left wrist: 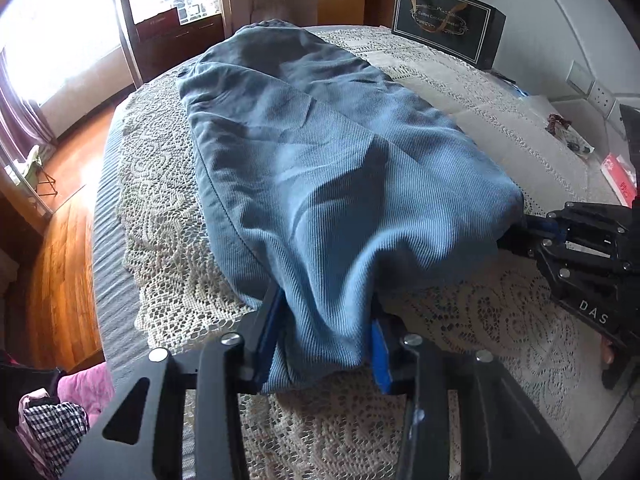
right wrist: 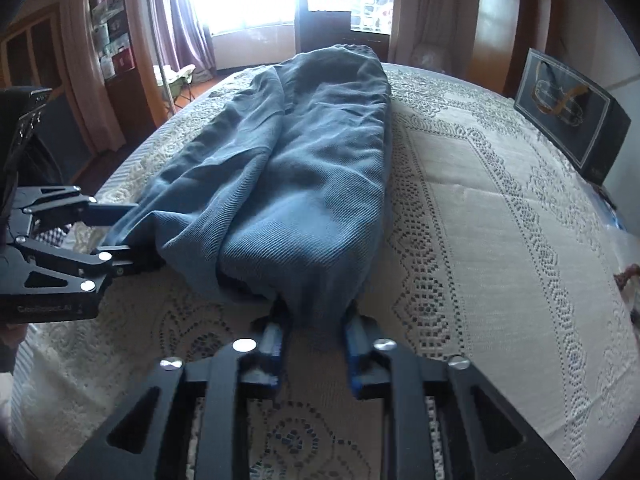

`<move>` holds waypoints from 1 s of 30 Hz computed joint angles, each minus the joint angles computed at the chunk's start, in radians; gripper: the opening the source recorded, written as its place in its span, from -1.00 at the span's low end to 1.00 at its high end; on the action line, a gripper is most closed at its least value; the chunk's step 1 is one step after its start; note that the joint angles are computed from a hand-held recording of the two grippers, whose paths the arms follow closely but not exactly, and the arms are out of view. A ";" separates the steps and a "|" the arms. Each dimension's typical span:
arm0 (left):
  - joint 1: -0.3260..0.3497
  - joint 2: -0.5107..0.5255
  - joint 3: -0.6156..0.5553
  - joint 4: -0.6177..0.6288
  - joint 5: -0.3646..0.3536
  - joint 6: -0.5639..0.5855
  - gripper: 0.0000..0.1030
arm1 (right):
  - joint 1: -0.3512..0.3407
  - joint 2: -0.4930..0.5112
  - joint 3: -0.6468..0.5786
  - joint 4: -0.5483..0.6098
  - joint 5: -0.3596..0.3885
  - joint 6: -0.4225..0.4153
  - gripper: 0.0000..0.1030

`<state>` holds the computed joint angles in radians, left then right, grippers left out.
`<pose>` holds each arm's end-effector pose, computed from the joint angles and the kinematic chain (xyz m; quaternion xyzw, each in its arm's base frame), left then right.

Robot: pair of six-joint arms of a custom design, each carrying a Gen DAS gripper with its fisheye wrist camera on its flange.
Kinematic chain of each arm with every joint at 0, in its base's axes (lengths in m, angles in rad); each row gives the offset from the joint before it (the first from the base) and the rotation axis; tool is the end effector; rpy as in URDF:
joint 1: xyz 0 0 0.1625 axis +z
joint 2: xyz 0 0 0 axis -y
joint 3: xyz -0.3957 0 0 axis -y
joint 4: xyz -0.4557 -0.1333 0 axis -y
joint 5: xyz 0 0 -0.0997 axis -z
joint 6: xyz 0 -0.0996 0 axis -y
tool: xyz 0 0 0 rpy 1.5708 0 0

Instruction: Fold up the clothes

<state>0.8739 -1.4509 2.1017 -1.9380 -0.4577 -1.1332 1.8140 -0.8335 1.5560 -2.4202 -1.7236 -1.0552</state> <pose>-0.1459 -0.5212 0.2091 -0.1090 0.8368 -0.3413 0.4140 0.2879 -0.6696 0.0691 0.5977 -0.7956 0.0280 0.0950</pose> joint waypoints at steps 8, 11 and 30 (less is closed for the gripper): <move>-0.031 -0.048 -0.028 0.022 0.002 0.035 -0.71 | 0.034 -0.032 0.000 0.008 0.062 0.079 -0.83; -0.040 -0.060 -0.048 0.013 0.015 0.076 -0.75 | 0.047 -0.027 -0.031 0.013 0.095 0.138 -0.83; 0.114 -0.083 -0.194 -0.308 0.008 0.550 -0.81 | 0.169 0.261 -0.406 0.032 0.119 0.287 -0.85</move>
<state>0.9883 -1.5343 1.9073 -2.2459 -0.4501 -0.5833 1.9832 -0.5730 1.1502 -2.3882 -1.6045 -0.7686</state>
